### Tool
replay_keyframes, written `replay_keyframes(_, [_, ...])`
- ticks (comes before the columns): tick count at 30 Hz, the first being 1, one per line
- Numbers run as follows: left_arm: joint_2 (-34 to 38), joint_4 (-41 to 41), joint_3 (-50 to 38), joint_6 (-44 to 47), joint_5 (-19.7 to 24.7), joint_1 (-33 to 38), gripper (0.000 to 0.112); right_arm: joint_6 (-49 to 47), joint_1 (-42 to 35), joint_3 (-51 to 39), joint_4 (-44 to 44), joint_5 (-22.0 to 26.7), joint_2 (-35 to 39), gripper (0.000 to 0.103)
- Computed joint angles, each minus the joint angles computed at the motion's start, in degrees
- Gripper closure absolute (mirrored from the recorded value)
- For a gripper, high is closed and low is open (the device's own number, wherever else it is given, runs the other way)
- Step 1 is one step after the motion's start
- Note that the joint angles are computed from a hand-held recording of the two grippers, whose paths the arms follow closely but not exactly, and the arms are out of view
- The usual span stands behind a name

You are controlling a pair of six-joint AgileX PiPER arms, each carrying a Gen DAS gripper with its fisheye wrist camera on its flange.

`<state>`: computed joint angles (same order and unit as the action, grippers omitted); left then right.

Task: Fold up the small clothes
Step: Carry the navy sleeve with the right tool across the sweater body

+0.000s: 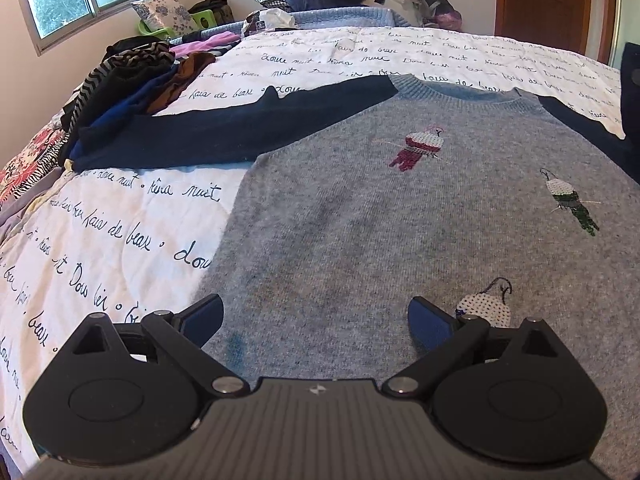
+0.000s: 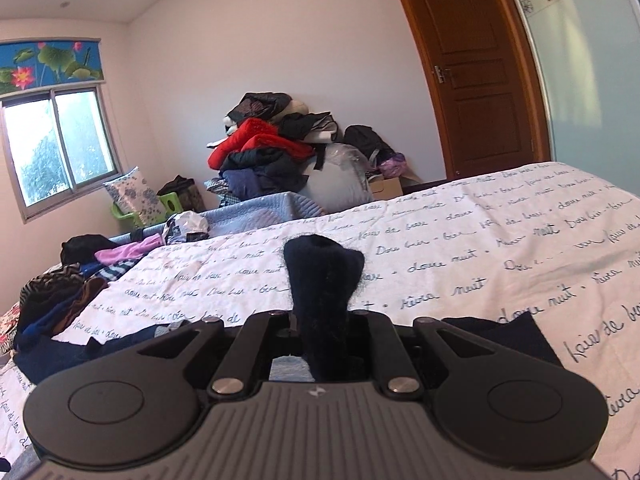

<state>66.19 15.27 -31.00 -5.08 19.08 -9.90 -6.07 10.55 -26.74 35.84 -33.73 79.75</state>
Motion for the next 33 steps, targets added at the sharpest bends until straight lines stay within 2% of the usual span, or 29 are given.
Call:
replay_keyframes(6, [-0.12,-5.31,-0.22,6.34,-0.21,2.60,0.014,-12.45,6.46,-6.02,9.95,0.07,3.33,0.093])
replay_keyframes(13, [-0.26,-11.75,-0.34,14.66,-0.43,5.79,0.014,-16.80,9.57,-12.95,13.37,2.45,8.90,0.093])
replay_keyframes(19, [0.12,-18.43,-0.62,22.53,-0.49,9.27,0.014,-24.57,13.55,-18.69,19.72,1.97,13.76,0.093])
replay_keyframes(24, [0.46,-24.56,-0.84,30.01,-0.05,12.24,0.014,-35.46,17.26,-26.59,26.95,1.65,19.52,0.093])
replay_keyframes(33, [1.08,-32.29,-1.82,39.41,1.06,17.43,0.014,-49.49,21.01,-38.94,36.07,3.16,29.04,0.093])
